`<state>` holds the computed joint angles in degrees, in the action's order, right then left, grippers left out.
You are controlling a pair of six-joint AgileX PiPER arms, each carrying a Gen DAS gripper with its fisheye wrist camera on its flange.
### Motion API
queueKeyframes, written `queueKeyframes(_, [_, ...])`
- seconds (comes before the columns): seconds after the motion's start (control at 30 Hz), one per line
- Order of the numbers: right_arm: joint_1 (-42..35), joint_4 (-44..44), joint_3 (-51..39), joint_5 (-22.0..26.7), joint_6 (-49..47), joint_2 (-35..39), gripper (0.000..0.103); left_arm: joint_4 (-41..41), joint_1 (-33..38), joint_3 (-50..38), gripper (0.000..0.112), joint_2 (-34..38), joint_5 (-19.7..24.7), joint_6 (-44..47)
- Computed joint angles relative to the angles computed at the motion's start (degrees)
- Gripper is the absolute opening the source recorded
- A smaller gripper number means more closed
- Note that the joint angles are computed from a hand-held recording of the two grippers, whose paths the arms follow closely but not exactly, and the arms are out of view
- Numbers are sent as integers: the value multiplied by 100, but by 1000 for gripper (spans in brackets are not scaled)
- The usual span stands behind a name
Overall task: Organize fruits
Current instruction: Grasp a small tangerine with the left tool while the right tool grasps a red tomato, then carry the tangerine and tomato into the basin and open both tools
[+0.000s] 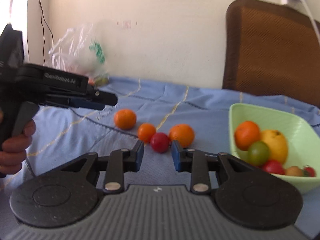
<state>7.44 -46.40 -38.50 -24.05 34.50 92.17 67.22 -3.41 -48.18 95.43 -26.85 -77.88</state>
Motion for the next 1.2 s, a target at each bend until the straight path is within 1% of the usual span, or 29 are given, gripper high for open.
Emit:
queueKeyframes(0.07, [26, -572, -283, 215, 740, 155, 34, 180, -148, -113, 40, 67, -62, 9])
queueKeyframes(0.17, [24, -1427, -614, 350, 1842, 377, 34, 266, -280, -275, 40, 233, -86, 5])
queueKeyframes(0.2, [25, -1659, -691, 363, 2122, 435, 34, 300, -305, -329, 40, 300, -85, -24])
queueKeyframes(0.23, [55, -1661, -738, 404, 2172, 483, 35, 391, -312, -390, 40, 365, -97, -111])
queueKeyframes(0.3, [155, -1318, -738, 535, 1863, 519, 34, 657, -303, -541, 40, 517, -136, -369])
queueKeyframes(0.33, [190, -1117, -713, 602, 1696, 519, 29, 723, -328, -593, 40, 565, -96, -439])
queueKeyframes(0.37, [177, -950, -645, 579, 1545, 496, 27, 778, -360, -647, 40, 613, -33, -487])
queueKeyframes(0.43, [82, -936, -467, 448, 1493, 381, 26, 817, -436, -726, 40, 684, 69, -503])
queueKeyframes(0.47, [50, -706, -329, 415, 1208, 286, 26, 830, -488, -760, 40, 711, 139, -494])
queueKeyframes(0.53, [2, -42, 3, 318, 411, 70, 26, 739, -661, -806, 50, 749, 428, -334])
queueKeyframes(0.57, [-53, 236, 205, 236, 61, -65, 26, 619, -767, -808, 50, 760, 598, -161])
queueKeyframes(0.7, [-253, 713, 831, -14, -648, -507, 26, 811, -1180, -885, 49, 845, 1285, -51])
queueKeyframes(0.73, [-303, 743, 949, -49, -739, -592, 26, 958, -1231, -916, 45, 881, 1389, -184])
queueKeyframes(0.77, [-334, 749, 1023, -55, -792, -645, 26, 877, -1246, -903, 42, 860, 1449, -121])
queueKeyframes(0.8, [-353, 729, 1059, -58, -810, -658, 26, 855, -1220, -903, 30, 864, 1419, -127])
queueKeyframes(0.83, [-382, 664, 1070, -81, -799, -639, 27, 1043, -1170, -914, 30, 870, 1340, -362])
queueKeyframes(0.9, [-367, 699, 999, -57, -828, -544, 29, 1024, -1132, -819, 30, 794, 1291, -510])
queueKeyframes(0.93, [-333, 748, 929, 5, -813, -490, 34, 1010, -1121, -738, 30, 724, 1249, -535])
queueKeyframes(0.97, [-335, 687, 858, -1, -732, -412, 35, 937, -1116, -642, 30, 649, 1206, -470])
queueKeyframes(1.07, [-396, 318, 720, -51, -371, -288, 35, 705, -1202, -327, 30, 369, 1176, -241])
queueKeyframes(1.1, [-420, 288, 729, -104, -339, -279, 29, 729, -1252, -257, 30, 290, 1175, -272])
queueKeyframes(1.13, [-452, 328, 783, -164, -365, -322, 30, 873, -1302, -232, 30, 229, 1177, -438])
queueKeyframes(1.2, [-573, 627, 1029, -446, -659, -493, 29, 1249, -1395, -239, 30, 105, 1131, -873])
